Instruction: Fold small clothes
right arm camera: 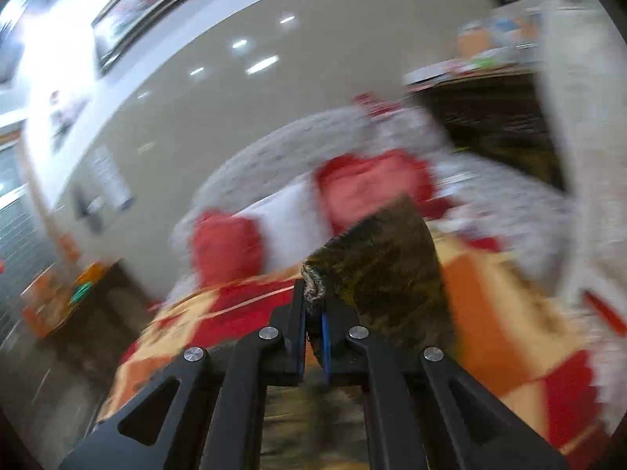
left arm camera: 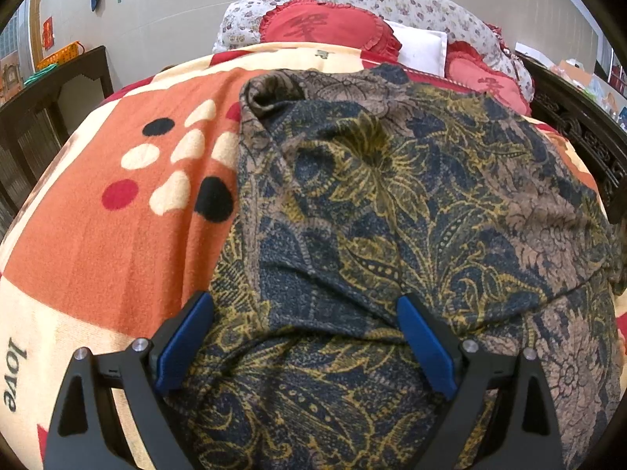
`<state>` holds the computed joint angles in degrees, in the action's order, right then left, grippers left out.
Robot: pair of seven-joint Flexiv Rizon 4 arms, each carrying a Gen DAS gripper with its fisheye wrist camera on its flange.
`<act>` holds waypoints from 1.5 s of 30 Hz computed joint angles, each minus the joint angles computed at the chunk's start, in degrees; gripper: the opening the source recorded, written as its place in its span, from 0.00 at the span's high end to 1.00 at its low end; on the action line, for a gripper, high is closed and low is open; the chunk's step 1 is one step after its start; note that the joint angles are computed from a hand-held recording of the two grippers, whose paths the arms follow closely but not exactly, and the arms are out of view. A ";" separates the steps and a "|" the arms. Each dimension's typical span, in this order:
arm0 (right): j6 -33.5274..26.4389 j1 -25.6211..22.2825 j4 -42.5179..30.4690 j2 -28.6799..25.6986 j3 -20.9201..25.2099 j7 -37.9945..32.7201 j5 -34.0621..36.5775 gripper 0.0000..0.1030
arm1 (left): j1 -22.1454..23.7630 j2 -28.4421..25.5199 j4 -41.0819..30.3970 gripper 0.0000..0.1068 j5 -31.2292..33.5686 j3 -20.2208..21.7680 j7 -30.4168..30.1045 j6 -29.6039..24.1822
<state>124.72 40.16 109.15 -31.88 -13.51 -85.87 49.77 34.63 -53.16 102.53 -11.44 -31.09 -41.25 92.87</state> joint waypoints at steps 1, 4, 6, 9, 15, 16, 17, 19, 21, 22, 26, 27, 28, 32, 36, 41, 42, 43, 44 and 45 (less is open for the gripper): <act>-1.00 -1.30 -2.89 -2.46 2.61 2.11 -3.86 0.91 | -0.06 0.06 -0.03 0.09 -0.03 0.06 -0.05 -0.14; -6.29 0.23 -11.25 -10.24 2.75 5.10 -8.08 0.91 | 0.13 0.34 0.15 0.09 -0.01 -0.15 0.11 -0.48; -9.88 1.12 -15.96 -15.24 2.31 7.95 -10.45 0.91 | 1.51 0.58 0.59 0.10 -0.02 -1.75 0.87 -1.29; -18.26 2.82 -23.49 -23.30 0.70 12.68 -11.87 0.91 | 7.11 0.74 3.31 0.11 0.16 -8.67 2.52 -0.52; -19.08 5.43 -25.27 -29.52 0.28 18.31 -15.73 0.91 | 15.48 -1.67 2.49 0.11 -1.13 -22.86 7.21 -15.96; -17.63 5.26 -24.54 -29.47 0.88 18.68 -16.28 0.91 | 13.01 -1.22 -0.97 0.12 -3.40 -21.06 6.19 -23.75; -16.66 5.46 -23.91 -29.47 0.94 19.20 -16.76 0.91 | 10.67 -0.97 -3.83 0.16 -4.69 -18.94 5.07 -28.92; -16.27 7.80 -22.69 -29.77 -1.86 20.43 -17.29 0.91 | 3.23 -1.11 -11.47 0.24 -5.49 -12.57 0.82 -39.40; -16.25 9.76 -21.15 -29.81 -4.16 21.32 -18.26 0.91 | -2.09 -1.68 -16.38 0.29 -5.15 -7.86 -2.00 -45.89; -16.32 10.44 -20.81 -29.98 -5.07 21.97 -18.75 0.91 | -3.99 -1.98 -17.99 0.35 -5.24 -6.29 -2.87 -47.97; -15.18 14.82 -18.64 -30.75 -10.15 24.82 -19.32 0.91 | -9.17 -1.44 -19.61 0.35 -6.58 -1.89 -4.94 -48.97; -15.08 16.01 -18.11 -31.01 -11.61 25.47 -19.48 0.91 | -9.66 -1.34 -19.68 0.35 -7.62 -1.65 -4.80 -49.31; -15.26 17.32 -17.85 -31.43 -13.30 26.26 -19.59 0.91 | -10.24 -1.30 -19.92 0.39 -8.65 -1.27 -4.86 -49.72; -14.79 20.68 -16.33 -32.46 -17.32 28.85 -20.95 0.91 | -13.40 -1.24 -21.79 0.81 -11.35 2.17 -6.43 -51.65; -14.72 21.65 -14.33 -32.15 -18.30 31.54 -23.07 0.90 | -14.18 1.07 -18.16 0.96 -14.70 3.37 -2.57 -48.26; -14.58 25.18 -9.36 -30.96 -20.76 35.04 -24.51 0.75 | -13.52 7.11 -8.58 0.97 -19.53 2.38 8.06 -34.73; -14.06 26.43 -7.77 -30.98 -21.45 35.73 -24.38 0.73 | -12.49 8.42 -6.67 0.97 -21.30 1.38 10.64 -32.40; -14.05 27.09 -6.29 -30.69 -21.49 36.46 -24.58 0.73 | -11.47 9.41 -5.16 0.97 -23.12 0.42 12.99 -30.64; -14.05 26.94 -5.63 -30.54 -21.22 37.22 -25.15 0.73 | -10.22 10.33 -3.79 0.97 -25.12 -0.61 15.37 -29.06; -14.52 27.28 -4.38 -30.15 -21.00 38.42 -25.01 0.73 | -9.03 11.10 -3.02 0.97 -27.06 -1.27 17.08 -28.28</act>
<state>110.20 67.44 104.77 -62.02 -34.51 -47.45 24.76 25.60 -42.06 99.51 -38.51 -32.36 -24.17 64.58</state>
